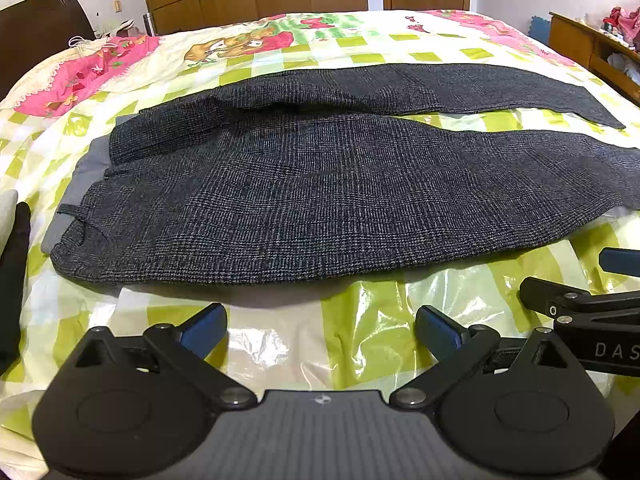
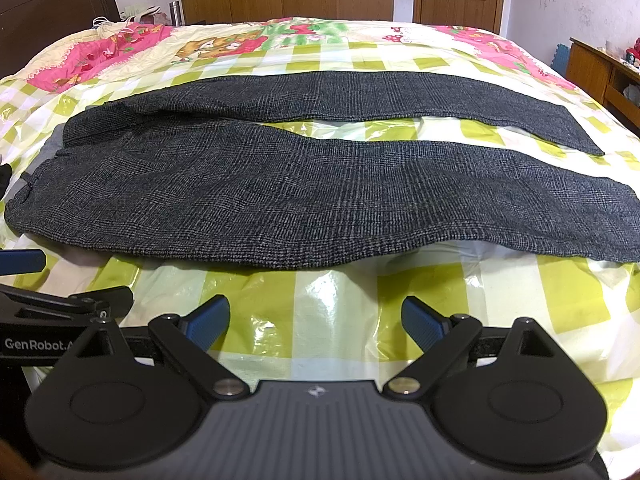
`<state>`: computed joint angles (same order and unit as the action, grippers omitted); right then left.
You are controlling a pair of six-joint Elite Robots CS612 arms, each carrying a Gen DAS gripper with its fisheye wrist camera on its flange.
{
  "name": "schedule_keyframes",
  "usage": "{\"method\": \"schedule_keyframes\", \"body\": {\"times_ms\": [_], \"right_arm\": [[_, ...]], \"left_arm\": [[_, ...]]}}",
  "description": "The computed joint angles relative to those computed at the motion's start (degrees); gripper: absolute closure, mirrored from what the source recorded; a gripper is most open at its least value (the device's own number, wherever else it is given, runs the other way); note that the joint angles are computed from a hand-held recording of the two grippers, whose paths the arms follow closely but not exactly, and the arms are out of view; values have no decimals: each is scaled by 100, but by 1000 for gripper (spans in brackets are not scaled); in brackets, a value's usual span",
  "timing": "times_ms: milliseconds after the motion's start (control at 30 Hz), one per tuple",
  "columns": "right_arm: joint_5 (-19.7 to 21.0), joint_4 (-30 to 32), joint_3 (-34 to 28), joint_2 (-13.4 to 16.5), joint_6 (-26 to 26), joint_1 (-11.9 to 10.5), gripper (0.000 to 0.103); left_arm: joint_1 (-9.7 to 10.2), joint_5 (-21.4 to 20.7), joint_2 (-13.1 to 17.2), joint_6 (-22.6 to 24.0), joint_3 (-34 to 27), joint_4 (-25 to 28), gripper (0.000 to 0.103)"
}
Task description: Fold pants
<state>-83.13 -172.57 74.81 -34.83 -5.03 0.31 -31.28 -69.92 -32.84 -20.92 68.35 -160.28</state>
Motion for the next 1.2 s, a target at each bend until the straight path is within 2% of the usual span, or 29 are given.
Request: {"method": "schedule_keyframes", "body": {"times_ms": [333,467,733,900,1033,1200], "right_arm": [[5,7,-7,2,8,1,12],[22,9,-14,12,20,-8,13],[20,34,-52,-7,312,-64,18],[-205,-254,-46,-40,473,-131,18],[-231,-190,-107,-86,1050,-310,25],[-766,-82,-242,-43,1517,-528,26]], "left_arm": [[-15,33,2,46,-32,-11,0],[-20,-5,6,168,-4,-197,0],[-92,-63,107,954,-133,-751,0],[-126,-429,265,1286,-479,-918,0],[-167,-762,498,1568,-976,-897,0],[-217,-1054,878,1865,-1712,-671,0]]}}
